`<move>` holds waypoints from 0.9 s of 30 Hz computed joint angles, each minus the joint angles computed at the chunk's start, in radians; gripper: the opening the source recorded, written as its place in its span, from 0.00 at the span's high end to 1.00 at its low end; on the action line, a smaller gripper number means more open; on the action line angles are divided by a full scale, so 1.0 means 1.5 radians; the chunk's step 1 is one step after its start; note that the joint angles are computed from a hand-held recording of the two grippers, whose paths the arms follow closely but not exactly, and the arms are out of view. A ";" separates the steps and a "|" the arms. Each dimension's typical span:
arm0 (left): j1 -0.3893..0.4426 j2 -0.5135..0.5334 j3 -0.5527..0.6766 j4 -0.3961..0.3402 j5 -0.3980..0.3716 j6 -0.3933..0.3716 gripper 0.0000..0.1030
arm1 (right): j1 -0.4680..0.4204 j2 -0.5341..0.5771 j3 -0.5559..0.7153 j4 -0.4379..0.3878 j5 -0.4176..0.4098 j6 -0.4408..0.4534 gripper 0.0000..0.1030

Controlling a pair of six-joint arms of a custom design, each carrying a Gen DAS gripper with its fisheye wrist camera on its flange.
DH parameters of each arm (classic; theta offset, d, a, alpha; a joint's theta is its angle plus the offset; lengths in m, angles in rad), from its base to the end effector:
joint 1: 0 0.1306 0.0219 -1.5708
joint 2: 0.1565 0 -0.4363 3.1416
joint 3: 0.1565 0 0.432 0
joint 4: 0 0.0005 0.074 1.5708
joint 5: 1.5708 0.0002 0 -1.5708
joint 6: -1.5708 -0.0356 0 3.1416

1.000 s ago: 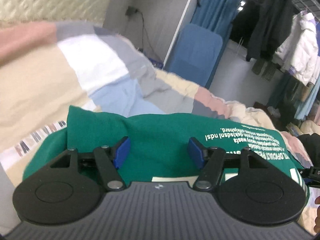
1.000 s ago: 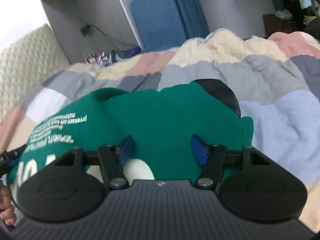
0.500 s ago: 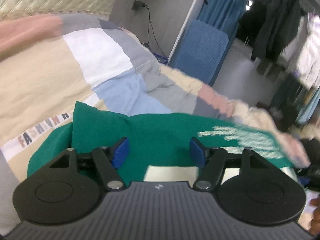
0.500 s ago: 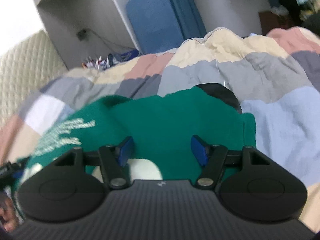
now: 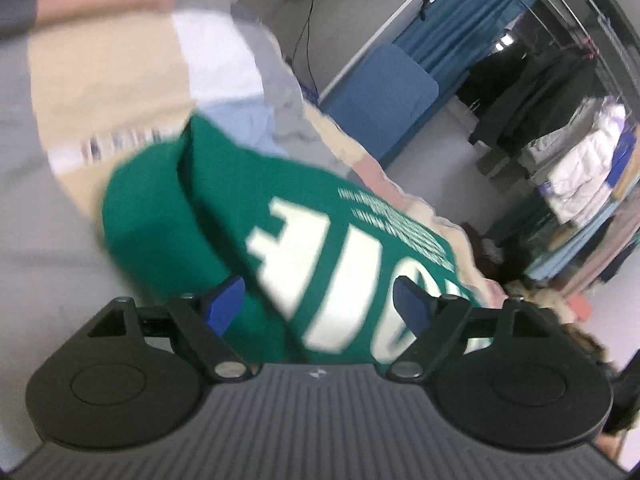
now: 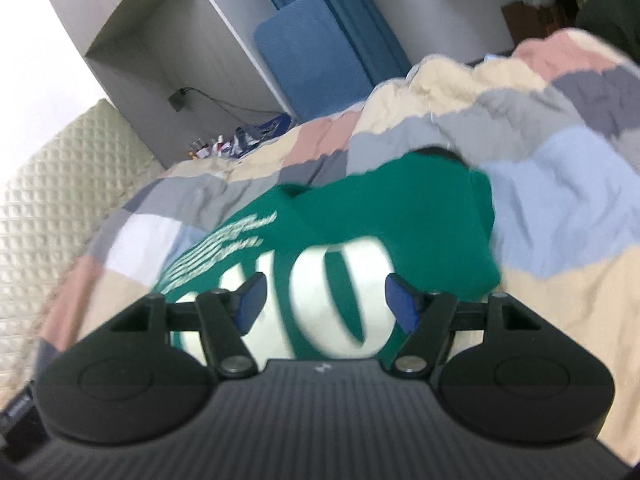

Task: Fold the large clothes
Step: 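Grasp the hoodie end with the left gripper while the right gripper grasps beside it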

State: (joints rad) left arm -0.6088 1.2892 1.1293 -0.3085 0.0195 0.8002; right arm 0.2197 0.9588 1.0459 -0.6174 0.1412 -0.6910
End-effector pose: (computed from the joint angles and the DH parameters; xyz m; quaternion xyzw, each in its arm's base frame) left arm 0.4026 -0.2821 0.4451 -0.0763 0.8484 -0.3455 0.3936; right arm 0.3472 0.0719 0.5046 0.2362 0.8334 0.1631 0.4722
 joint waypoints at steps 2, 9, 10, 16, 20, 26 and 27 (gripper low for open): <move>0.000 -0.004 -0.014 0.004 0.035 0.043 0.12 | 0.012 -0.008 -0.010 -0.004 -0.014 -0.026 0.27; 0.044 0.041 -0.039 0.057 0.174 0.229 0.09 | 0.012 -0.007 -0.041 -0.017 -0.065 -0.143 0.21; 0.049 0.049 -0.040 0.068 0.191 0.247 0.08 | 0.008 -0.004 -0.043 -0.013 -0.074 -0.161 0.17; 0.071 0.079 -0.062 0.156 0.202 0.376 0.08 | -0.038 0.021 -0.078 0.062 -0.134 -0.272 0.10; 0.082 0.112 -0.062 0.214 0.205 0.405 0.08 | -0.061 0.044 -0.090 0.130 -0.150 -0.308 0.10; 0.089 0.144 -0.052 0.288 0.226 0.409 0.09 | -0.076 0.084 -0.099 0.233 -0.152 -0.356 0.07; 0.092 0.147 -0.058 0.315 0.229 0.423 0.09 | -0.078 0.087 -0.100 0.250 -0.151 -0.367 0.07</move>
State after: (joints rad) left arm -0.4707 1.5090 1.0430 0.1636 0.3633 1.4352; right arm 0.1032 1.0889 0.8958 -0.2419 -0.0852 -1.2414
